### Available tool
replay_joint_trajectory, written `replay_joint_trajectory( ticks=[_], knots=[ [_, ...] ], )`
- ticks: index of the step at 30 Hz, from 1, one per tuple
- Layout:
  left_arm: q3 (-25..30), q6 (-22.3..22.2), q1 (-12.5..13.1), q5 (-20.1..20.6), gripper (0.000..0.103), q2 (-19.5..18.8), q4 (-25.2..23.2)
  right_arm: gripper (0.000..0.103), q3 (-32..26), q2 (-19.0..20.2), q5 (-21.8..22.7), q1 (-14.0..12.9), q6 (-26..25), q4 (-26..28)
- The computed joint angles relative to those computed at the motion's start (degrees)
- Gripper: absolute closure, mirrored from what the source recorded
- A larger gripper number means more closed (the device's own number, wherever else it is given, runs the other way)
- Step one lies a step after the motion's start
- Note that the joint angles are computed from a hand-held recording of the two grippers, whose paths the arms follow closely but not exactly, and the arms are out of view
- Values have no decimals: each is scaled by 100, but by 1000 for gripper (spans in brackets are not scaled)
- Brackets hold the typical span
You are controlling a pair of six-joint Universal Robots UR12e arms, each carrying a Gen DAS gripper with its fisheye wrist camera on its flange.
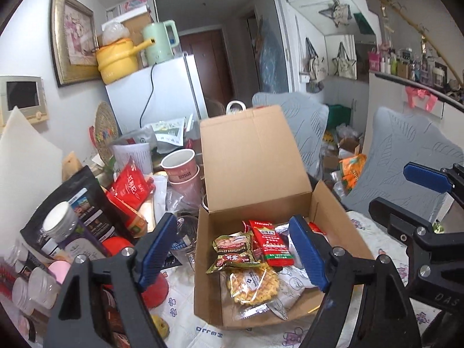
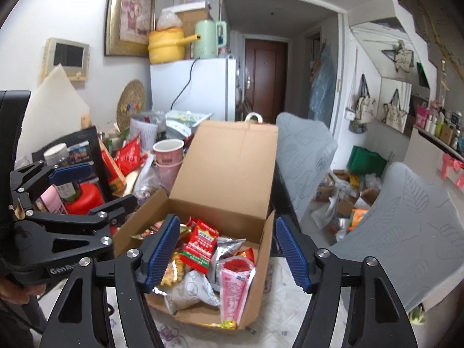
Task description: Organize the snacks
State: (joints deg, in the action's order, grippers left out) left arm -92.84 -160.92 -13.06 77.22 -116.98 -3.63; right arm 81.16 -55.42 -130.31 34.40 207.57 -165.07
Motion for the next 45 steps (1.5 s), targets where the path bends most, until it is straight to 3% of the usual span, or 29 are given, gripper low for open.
replay_joint_trajectory(
  ticks=[8, 11, 14, 20, 26, 34, 45],
  knots=[
    [-528, -97, 128, -288, 20, 330, 463, 18, 219, -121, -484, 283, -167, -455],
    [-771, -89, 173, -361, 3, 442, 728, 16, 265, -133, -666, 393, -201, -578],
    [-1012, -73, 215, -390, 2, 541, 1027, 16, 267, -125, -837, 490, -107, -476],
    [-1356, -100, 297, -449, 2, 707, 1128, 16, 344, -138, -900, 630, 294, -165],
    [-1629, -227, 376, -473, 2, 804, 1080, 16, 392, -152, -1114, 758, 903, 454],
    [-1738, -253, 402, -443, 2, 809, 765, 16, 464, -181, -880, 799, 1562, 1114],
    [-1875, -245, 405, -429, 2, 803, 655, 16, 593, -226, -603, 779, 1873, 1329]
  ],
)
